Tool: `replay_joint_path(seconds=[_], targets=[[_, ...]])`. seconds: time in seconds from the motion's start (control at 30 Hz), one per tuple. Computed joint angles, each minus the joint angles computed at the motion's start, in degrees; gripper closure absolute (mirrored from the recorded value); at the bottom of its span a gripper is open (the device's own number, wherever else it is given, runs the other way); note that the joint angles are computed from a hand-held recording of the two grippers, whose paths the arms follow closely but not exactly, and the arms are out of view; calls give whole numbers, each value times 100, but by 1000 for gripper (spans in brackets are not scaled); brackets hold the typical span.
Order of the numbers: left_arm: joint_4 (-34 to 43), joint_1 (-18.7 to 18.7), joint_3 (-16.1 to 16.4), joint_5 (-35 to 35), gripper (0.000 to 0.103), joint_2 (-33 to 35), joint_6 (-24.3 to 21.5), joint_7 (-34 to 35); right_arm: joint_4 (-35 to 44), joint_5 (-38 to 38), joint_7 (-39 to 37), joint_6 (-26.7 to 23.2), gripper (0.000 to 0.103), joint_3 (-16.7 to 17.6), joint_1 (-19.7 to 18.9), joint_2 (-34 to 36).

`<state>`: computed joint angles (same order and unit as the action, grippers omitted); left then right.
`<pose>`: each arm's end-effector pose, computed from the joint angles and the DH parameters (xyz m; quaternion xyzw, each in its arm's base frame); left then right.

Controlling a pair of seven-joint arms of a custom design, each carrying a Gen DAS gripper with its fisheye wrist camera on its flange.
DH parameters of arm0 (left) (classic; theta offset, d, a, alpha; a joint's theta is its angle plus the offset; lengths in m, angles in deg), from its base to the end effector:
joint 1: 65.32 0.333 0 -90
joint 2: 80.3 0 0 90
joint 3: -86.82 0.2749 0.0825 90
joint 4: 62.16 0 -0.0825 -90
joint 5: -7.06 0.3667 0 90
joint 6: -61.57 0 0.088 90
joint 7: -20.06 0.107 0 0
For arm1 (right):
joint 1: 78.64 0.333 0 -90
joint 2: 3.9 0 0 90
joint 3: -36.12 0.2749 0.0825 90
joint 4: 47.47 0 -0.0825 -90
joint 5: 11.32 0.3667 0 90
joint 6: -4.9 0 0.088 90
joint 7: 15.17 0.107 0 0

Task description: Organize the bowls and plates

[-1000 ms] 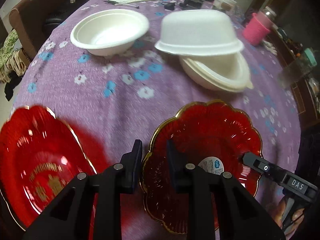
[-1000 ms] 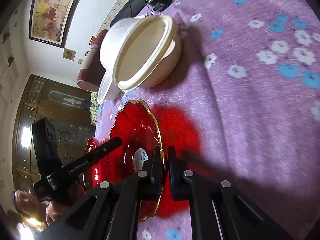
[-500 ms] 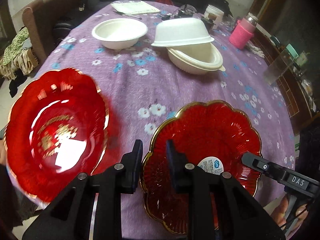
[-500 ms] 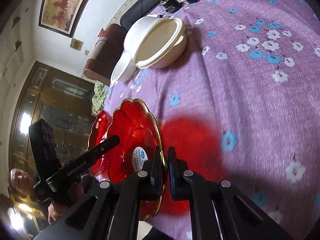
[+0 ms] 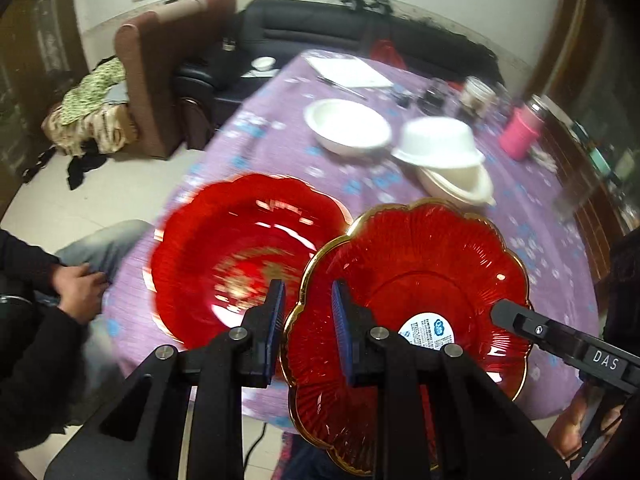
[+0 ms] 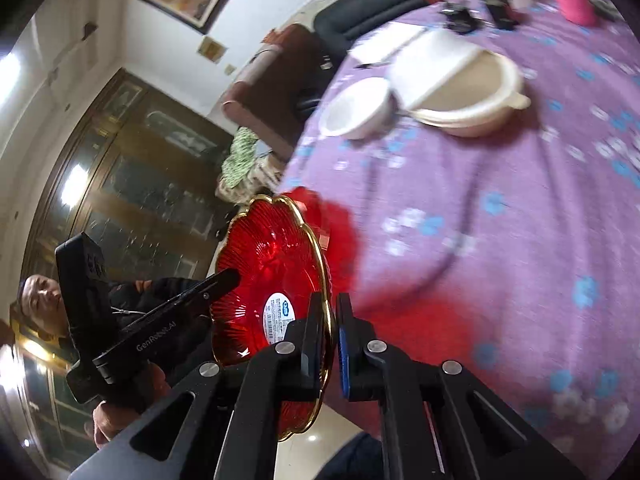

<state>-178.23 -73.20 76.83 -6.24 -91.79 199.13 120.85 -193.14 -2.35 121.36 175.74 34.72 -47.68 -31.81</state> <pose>0.5064 -0.1715 0.5629 -0.5355 0.7919 -0.2655 0.1249 0.3931 0.2094 0.5219 -0.4785 0.7552 -0.0029 0.4479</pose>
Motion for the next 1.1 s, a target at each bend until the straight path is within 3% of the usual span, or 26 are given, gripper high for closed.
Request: replay_joint_path(seconds=[0.2,0.37,0.53,0.87,1.03,1.1], targets=[[682,244,78,496,82,630,-11,-338,1234,584,-802,-90,97,-328,451,1169],[1278,338,154,861,82,1280,-92,-643,2171,1146,-1364,-346,97,-231,343,2075],[1625,369,220,921,82,1741,-209,-770,2848,1226,-1471,-578,97,78,3,2793],[1640,387,258,921,82,1946,-174,-674,3199,1147,-1417,-777,97,734,-714,3207],[1509,327,274,1221,82,1885,21,-759,3198,1182,-1433,-831,91,954,-919,3251],[1424,283,283,1474,82,1830,158,-874,3181,681,-1002,-870,87,903,-901,3239]])
